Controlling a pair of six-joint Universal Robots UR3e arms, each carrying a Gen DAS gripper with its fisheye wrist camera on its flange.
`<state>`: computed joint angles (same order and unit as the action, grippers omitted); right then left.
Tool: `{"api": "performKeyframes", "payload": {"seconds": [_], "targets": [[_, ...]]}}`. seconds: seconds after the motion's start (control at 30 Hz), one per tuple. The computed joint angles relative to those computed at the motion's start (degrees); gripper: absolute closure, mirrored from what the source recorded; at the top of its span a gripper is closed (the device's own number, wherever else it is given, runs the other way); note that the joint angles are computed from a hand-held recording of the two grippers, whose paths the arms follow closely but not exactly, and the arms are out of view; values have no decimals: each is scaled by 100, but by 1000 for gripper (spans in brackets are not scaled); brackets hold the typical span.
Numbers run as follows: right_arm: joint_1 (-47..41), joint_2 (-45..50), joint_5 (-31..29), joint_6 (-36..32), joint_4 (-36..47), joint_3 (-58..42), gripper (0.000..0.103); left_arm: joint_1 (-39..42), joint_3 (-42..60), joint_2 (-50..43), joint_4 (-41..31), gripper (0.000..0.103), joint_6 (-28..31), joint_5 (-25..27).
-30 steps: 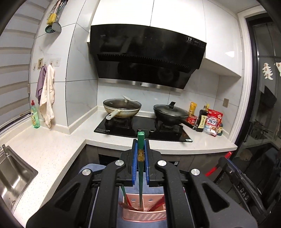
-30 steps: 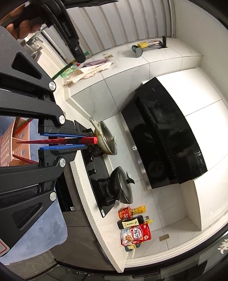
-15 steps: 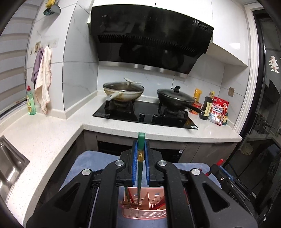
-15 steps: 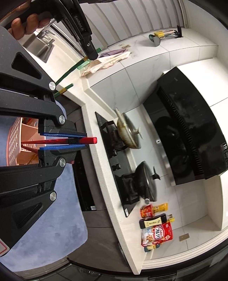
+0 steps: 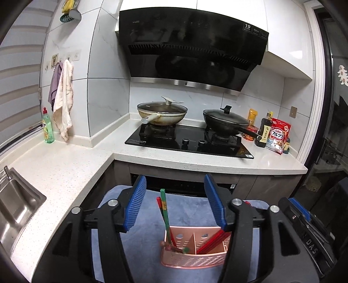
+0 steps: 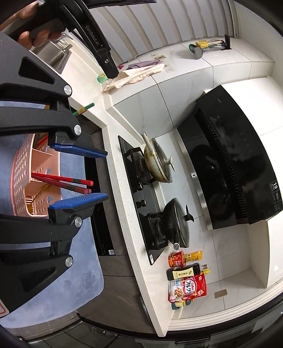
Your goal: Organize utensils
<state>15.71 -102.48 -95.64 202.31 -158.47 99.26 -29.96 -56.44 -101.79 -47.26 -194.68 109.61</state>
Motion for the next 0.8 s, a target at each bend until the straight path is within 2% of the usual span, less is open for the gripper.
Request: {"api": "performKeyframes", "payload": {"seconds": [0.1, 0.27, 0.4, 0.57, 0.6, 0.73, 0.8], "targets": [[150, -80, -122, -88, 88, -1, 62, -176, -69, 62, -28, 43, 57, 273], [553, -281, -460, -168, 342, 72, 62, -417, -260, 249, -341, 43, 31, 539], [1212, -290, -1353, -161, 684, 58, 60, -764, -645, 426, -475, 41, -31, 1096], [1987, -282, -2221, -12, 1135, 61, 58, -969, -1321, 829, -609, 38, -324, 1289], [2191, -263, -2441, 62, 1281, 39, 55, -1000, -1427, 902, -644, 37, -381, 1294], [2696, -269, -2935, 359, 1714, 23, 46, -1227, -1930, 1217, -683, 19, -636, 1496], [2944, -273, -3142, 595, 2004, -19, 43, -1401, -2153, 1341, -692, 17, -752, 1722]]}}
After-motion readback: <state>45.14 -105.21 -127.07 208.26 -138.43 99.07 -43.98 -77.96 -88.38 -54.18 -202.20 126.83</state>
